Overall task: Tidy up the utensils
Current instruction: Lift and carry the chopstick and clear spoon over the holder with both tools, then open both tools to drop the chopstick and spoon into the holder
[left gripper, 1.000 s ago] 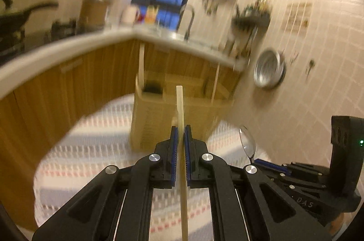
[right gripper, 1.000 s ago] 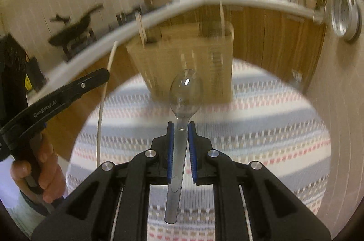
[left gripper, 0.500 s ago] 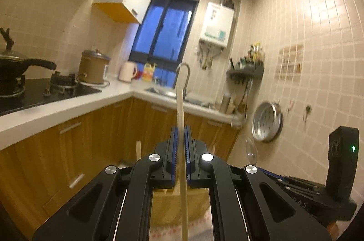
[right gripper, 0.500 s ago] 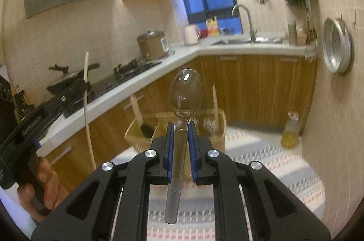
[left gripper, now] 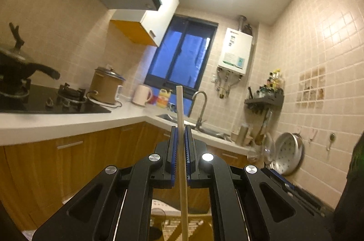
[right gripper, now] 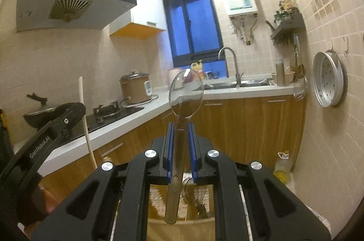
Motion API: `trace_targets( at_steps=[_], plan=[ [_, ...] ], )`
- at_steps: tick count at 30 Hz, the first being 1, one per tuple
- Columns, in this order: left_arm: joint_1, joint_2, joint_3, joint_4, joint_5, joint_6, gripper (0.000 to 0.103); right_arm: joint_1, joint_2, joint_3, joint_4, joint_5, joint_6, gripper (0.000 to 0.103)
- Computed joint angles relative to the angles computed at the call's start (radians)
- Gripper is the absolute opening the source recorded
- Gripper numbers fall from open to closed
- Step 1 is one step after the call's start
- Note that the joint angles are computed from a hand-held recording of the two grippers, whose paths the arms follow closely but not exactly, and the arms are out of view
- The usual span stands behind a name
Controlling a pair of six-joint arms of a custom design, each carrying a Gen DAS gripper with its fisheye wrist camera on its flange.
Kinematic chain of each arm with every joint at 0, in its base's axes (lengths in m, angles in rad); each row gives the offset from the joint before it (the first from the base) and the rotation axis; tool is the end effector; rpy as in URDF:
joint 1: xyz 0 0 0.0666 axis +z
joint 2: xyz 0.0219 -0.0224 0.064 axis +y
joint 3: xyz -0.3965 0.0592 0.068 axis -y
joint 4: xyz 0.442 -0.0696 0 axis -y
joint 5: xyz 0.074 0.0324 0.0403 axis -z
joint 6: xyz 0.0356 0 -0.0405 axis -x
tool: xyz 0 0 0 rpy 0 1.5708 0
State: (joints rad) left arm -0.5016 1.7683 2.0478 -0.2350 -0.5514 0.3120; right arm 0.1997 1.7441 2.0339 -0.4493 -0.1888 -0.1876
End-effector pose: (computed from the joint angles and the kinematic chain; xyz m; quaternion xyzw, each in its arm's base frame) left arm 0.6186 -0.3184 0.6324 -0.1329 0.6807 -0.1023 0.7131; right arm 0.6734 0.1427 0.6182 -0.0657 0.7574 0.1947 0.6198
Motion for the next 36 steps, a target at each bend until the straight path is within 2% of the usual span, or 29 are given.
trace_targets(
  at_steps=[2, 6, 15, 22, 23, 25, 26, 27, 30, 36],
  plan=[
    [0.006, 0.012, -0.009, 0.045, -0.045, 0.037, 0.004, 0.003, 0.008, -0.016, 0.036, 0.022, -0.011, 0.01],
    [0.02, 0.028, -0.012, 0.058, -0.065, 0.099, 0.004, 0.006, 0.015, -0.048, 0.09, 0.015, -0.028, 0.01],
    [0.012, 0.062, -0.008, 0.06, -0.094, 0.054, 0.004, 0.023, 0.007, -0.125, 0.169, 0.034, 0.037, 0.01],
    [0.009, 0.043, -0.035, 0.011, -0.071, 0.059, 0.005, 0.018, -0.033, -0.197, 0.209, 0.031, 0.041, 0.011],
    [0.008, 0.036, -0.044, 0.009, -0.069, 0.057, 0.006, 0.015, -0.038, -0.2, 0.198, 0.019, 0.037, 0.011],
    [0.005, 0.019, -0.064, -0.001, -0.066, 0.046, 0.016, 0.013, -0.049, -0.208, 0.178, 0.005, 0.035, 0.012],
    [0.002, 0.005, -0.08, -0.002, -0.065, 0.044, 0.025, 0.011, -0.055, -0.212, 0.166, -0.001, 0.039, 0.012],
    [0.0, -0.007, -0.095, 0.001, -0.063, 0.044, 0.029, 0.01, -0.063, -0.22, 0.155, -0.006, 0.046, 0.014],
    [-0.005, -0.031, -0.118, -0.014, -0.047, 0.048, 0.03, 0.011, -0.089, -0.247, 0.142, -0.023, 0.065, 0.025],
    [-0.018, -0.103, -0.195, -0.005, -0.067, 0.053, 0.033, 0.011, -0.158, -0.313, 0.13, -0.022, 0.105, 0.027]
  ],
)
